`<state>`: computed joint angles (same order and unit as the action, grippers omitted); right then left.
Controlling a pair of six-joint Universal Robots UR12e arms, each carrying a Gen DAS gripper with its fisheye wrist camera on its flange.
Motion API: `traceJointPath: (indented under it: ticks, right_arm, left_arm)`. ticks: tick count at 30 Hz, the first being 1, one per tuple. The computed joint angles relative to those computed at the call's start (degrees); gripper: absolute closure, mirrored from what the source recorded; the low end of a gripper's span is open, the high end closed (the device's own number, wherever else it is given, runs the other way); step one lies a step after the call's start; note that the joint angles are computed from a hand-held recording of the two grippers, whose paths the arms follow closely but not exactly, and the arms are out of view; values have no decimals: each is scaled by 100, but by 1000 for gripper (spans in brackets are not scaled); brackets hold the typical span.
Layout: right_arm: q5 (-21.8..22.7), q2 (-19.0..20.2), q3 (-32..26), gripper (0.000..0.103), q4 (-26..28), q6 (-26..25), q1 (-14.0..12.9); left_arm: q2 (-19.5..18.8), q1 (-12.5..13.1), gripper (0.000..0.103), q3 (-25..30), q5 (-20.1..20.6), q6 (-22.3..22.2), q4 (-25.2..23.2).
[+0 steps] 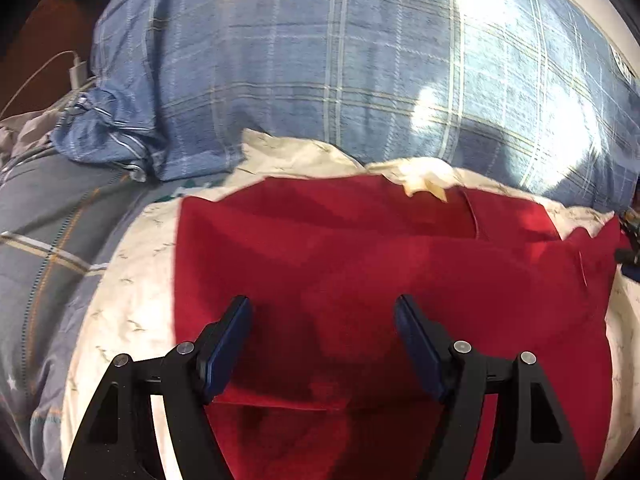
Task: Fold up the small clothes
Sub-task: 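Grasp the sleeve nearest the right tool and lift it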
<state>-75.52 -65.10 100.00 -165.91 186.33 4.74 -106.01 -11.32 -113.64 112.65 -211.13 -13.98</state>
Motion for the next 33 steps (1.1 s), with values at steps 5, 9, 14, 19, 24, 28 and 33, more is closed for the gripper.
traceJointPath:
  ticks: [5,9,14,19,24,28,33]
  right_arm:
    - [-491,215,-159,45,7,1104,-393]
    - [-170,474,-257,47,-380,1932,-677]
    - [-342,731,-610,95,-305,1847,-700]
    - [-299,512,-349,95,-821,1820,-800]
    - [-742,4,176,98,-1190,1698,-899]
    - [-469,-8,212,92,-862,1798,-1033]
    - [173,-5,476,59,-942,2702,-1264]
  left_arm:
    - [-69,13,30,44,-59,111,-112]
    - [-106,44,30,75,-94,52,-122]
    - [-173,18,30,139,7,114,-202]
    - [-143,39,30,138,-72,73,-227]
    - [-103,46,30,129,-107,78,-175]
    - [-60,31,30,89,-99,10,-165]
    - [29,-9,30,53,-55,19,-183]
